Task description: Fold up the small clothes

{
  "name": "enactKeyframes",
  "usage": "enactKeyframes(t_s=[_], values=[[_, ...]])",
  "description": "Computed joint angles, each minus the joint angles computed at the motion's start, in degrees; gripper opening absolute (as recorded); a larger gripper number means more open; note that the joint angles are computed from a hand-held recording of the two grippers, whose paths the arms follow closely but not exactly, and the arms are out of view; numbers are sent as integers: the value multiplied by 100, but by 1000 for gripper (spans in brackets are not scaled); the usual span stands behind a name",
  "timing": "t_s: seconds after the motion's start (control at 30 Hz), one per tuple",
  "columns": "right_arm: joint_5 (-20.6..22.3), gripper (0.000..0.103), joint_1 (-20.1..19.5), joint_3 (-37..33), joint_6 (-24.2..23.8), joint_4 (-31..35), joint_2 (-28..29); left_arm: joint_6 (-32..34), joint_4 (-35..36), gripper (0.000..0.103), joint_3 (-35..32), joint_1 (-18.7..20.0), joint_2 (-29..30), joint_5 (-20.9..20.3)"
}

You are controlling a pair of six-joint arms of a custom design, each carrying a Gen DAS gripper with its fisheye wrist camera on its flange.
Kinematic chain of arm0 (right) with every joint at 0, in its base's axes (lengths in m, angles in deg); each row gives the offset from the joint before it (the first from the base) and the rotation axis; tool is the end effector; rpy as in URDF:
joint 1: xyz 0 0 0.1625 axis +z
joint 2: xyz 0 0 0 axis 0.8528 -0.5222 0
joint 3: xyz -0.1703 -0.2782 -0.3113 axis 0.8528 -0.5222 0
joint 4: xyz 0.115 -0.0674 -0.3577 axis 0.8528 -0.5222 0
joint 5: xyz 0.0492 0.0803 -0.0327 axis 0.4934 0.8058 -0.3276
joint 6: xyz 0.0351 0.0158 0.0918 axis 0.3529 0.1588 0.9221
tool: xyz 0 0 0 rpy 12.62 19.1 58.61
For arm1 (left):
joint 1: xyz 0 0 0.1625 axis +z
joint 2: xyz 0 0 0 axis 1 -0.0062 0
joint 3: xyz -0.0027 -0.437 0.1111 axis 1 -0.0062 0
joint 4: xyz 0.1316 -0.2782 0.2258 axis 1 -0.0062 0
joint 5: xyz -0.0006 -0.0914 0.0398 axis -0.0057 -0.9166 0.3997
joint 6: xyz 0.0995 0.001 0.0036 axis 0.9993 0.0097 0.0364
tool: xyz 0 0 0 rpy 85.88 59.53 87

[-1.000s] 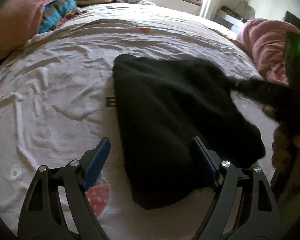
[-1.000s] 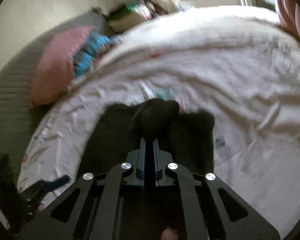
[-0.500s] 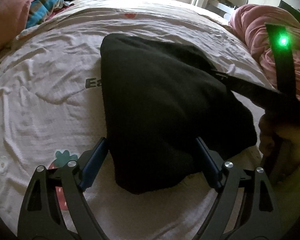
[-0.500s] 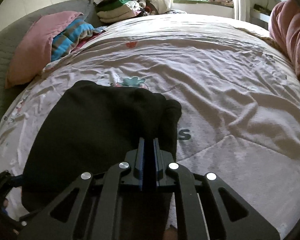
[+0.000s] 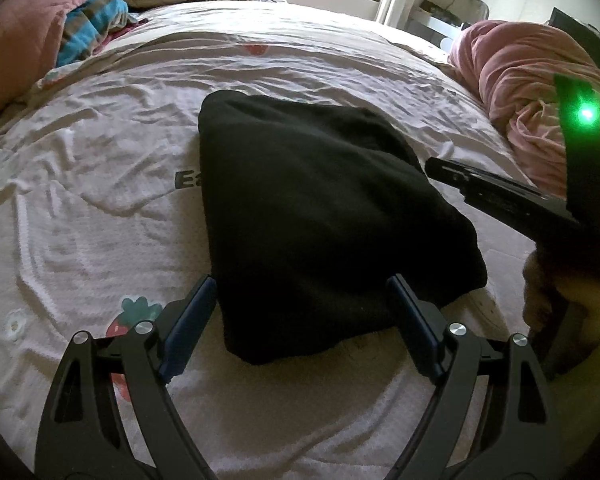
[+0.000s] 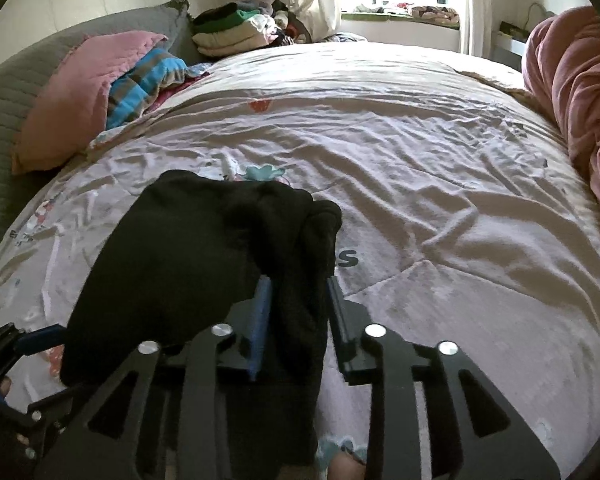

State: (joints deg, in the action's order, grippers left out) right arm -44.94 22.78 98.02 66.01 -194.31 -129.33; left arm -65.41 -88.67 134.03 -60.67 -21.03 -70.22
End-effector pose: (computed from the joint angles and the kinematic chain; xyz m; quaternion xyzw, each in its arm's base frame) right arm 0.0283 -0.3445 0.3594 -0.0405 -0.8238 0.4275 0.3701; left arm -0.4124 -0.4235 -0.0142 0.4128 0.8905 -0.1077 0.1582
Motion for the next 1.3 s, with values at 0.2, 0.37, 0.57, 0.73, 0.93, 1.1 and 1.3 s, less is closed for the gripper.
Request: enactKeyframes(t_s=[0.2, 0.37, 0.57, 0.73, 0.93, 1.1, 1.3], values=[[-223, 41, 313, 162, -56, -253, -80, -62, -43, 79, 73, -13, -110, 26], [-331, 48, 473, 248, -41, -321, -150, -93, -57, 83, 171, -51, -225, 132], [-562, 65, 806, 385, -84, -551, -107, -118, -108, 88, 295, -104, -382, 216], [-831, 83, 1218, 507, -198, -1014, 61, -100, -220, 90, 430, -152, -535, 303], [-1227, 96, 1801, 580, -374, -1574, 332, -111, -347, 93, 570, -208, -685, 354], [-1491, 98, 2179, 645, -411, -1977, 519, -139, -420, 93, 688, -261, -812, 415], [-1793, 98, 2493, 689, -472, -2360, 743, -142, -578, 93, 875, -290, -978, 481]])
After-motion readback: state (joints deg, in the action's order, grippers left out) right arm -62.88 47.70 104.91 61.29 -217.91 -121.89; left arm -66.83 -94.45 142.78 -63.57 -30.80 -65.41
